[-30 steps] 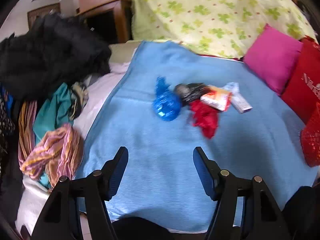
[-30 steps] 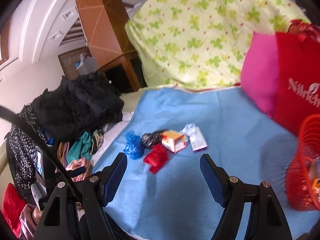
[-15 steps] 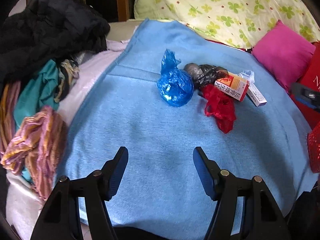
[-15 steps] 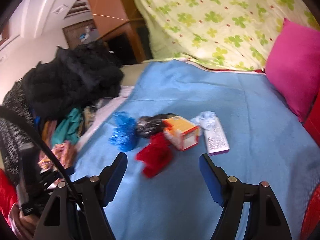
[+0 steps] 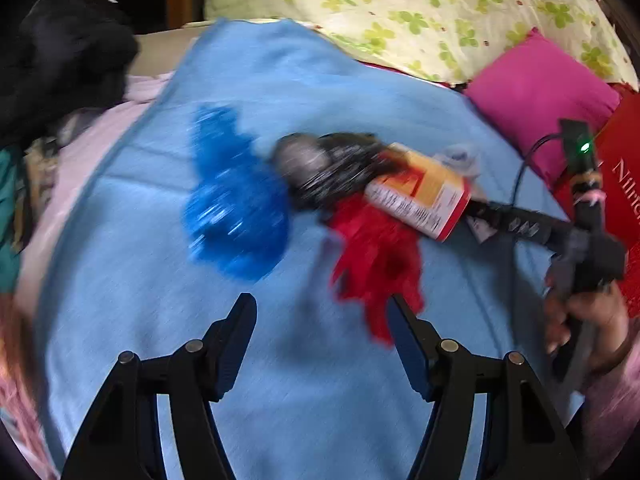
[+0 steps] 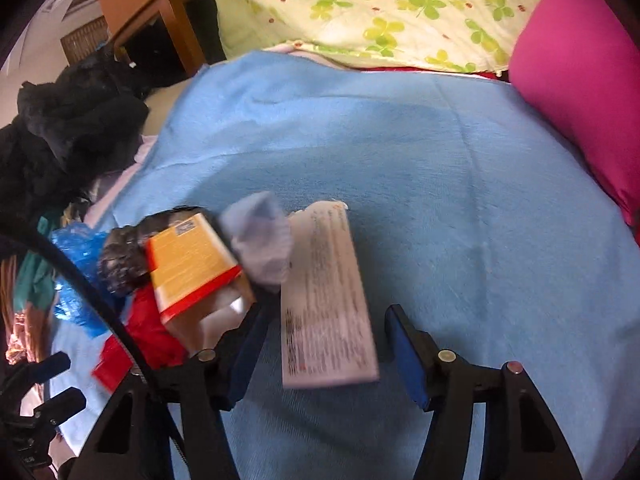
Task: Collect trash
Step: 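Grasp the red mesh bag with the left tool while the right tool grasps a white medicine box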
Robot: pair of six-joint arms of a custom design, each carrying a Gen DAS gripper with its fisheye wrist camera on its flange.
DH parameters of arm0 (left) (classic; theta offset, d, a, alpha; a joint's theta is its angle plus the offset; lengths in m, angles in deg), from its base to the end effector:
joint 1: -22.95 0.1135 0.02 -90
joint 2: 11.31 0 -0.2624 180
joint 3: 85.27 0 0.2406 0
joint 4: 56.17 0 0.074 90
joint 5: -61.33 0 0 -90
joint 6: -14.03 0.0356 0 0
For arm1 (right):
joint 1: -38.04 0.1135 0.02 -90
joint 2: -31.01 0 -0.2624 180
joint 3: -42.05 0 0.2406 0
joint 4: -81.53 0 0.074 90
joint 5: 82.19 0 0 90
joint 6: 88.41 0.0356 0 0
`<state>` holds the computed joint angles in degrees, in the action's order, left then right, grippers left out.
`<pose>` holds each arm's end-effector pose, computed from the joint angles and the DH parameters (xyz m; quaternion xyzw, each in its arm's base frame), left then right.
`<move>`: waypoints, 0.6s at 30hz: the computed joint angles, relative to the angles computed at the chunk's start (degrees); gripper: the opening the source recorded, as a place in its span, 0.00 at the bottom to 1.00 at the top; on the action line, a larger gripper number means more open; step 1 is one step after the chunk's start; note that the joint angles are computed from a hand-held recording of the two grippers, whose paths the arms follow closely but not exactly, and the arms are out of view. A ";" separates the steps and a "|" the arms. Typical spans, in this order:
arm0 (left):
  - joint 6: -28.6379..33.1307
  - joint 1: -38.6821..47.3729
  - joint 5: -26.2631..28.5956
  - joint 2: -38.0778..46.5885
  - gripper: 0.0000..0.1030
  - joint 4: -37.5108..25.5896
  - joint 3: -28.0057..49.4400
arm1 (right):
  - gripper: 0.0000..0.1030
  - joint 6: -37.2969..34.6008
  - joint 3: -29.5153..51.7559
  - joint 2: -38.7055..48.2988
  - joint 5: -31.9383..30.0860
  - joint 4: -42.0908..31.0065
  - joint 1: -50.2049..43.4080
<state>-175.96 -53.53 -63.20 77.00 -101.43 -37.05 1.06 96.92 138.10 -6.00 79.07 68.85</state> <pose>0.0675 -0.1943 0.1179 -0.2062 0.9317 -0.0296 0.2976 0.2596 0.1647 0.0856 -0.2906 0.9010 0.1892 0.2608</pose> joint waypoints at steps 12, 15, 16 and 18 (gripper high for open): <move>16.39 12.68 7.67 5.29 0.21 24.60 -4.71 | 0.46 -3.32 -6.37 -5.04 -2.80 3.04 -3.91; 11.25 8.85 6.12 3.22 0.17 20.88 -4.57 | 0.46 -3.63 -10.82 -10.75 -5.50 2.53 -5.87; 9.48 7.15 5.35 2.98 0.17 18.87 -3.88 | 0.46 -3.85 -12.95 -14.01 -6.87 1.75 -6.81; 4.58 2.56 3.58 2.78 0.16 13.39 -1.64 | 0.46 -4.41 -16.10 -19.34 -8.71 -0.04 -7.98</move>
